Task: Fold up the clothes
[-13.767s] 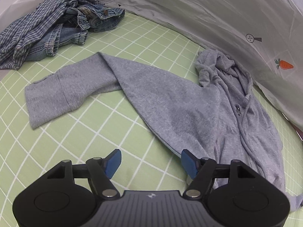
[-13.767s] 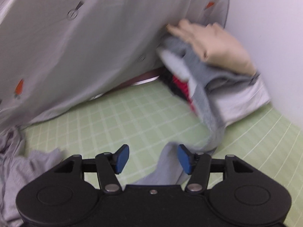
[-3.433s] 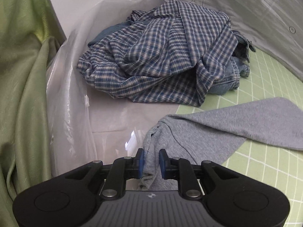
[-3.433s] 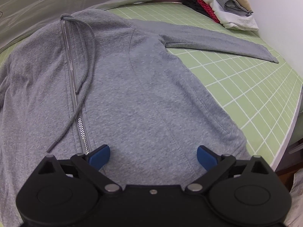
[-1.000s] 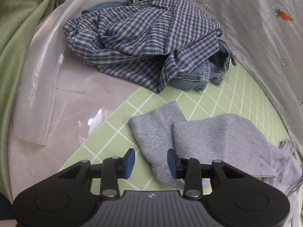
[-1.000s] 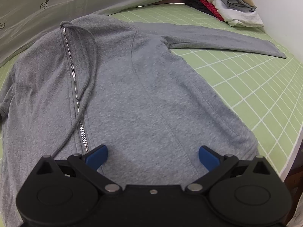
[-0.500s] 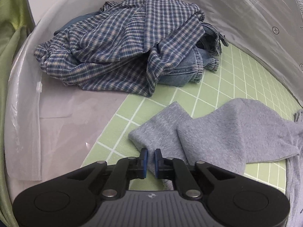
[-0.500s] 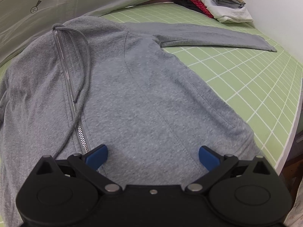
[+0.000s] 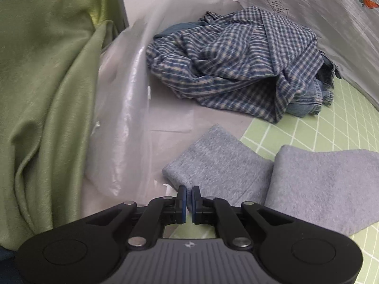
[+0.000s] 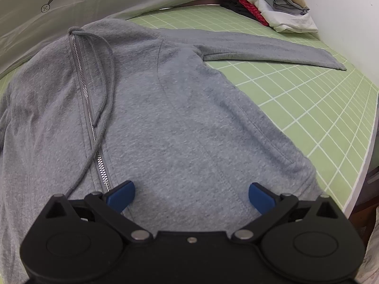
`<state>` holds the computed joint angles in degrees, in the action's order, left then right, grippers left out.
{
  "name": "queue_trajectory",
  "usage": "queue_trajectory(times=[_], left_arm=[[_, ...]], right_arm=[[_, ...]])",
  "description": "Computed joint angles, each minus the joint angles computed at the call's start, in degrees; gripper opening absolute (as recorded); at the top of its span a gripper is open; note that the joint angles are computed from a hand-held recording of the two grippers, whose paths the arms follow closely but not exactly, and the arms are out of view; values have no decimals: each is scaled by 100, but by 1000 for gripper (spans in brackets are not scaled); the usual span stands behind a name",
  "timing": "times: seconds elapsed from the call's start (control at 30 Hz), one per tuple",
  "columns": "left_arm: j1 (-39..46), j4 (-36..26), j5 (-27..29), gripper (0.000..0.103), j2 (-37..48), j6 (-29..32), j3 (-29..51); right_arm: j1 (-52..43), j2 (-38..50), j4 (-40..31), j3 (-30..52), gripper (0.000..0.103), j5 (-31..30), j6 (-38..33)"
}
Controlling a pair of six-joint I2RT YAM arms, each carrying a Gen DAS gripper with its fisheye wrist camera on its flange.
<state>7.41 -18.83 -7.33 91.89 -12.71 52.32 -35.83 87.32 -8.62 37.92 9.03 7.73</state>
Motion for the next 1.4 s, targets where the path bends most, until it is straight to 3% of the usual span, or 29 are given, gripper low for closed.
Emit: queue_trajectory(times=[0.13,0.23,0.43,0.57,0.6,0.9,0.97,1.1,1.17,1.4], left_arm=[[28,-5,-173,10,-196,80,-205],[-22,-162,-597,10,-271,66,-294],[292,-156,74,10,-665,-92,-469],[91,305,103,44,-530,-155,-350],[50,419,124,48,-462,-167,-296],[-317,394,363,57,555,358,512],[-431,262,179,58,686,456,591],[-407,505,-216,76,724,610,463],[-315,521,-322,80,764,614,491],[-214,100,-961,79,1002,430,914]], right_arm=[[28,-25,87,-62,103,29,41],[42,-45,113,-88,103,36,78],[43,-90,139,-129,103,29,85],[14,-107,148,-140,103,-12,59],[7,-109,155,-144,103,-22,51],[120,-130,127,-139,103,122,124],[152,-144,106,-138,103,167,148],[166,-152,80,-124,103,192,164],[165,-146,71,-107,103,193,132],[-41,-111,-146,67,103,-123,-247]])
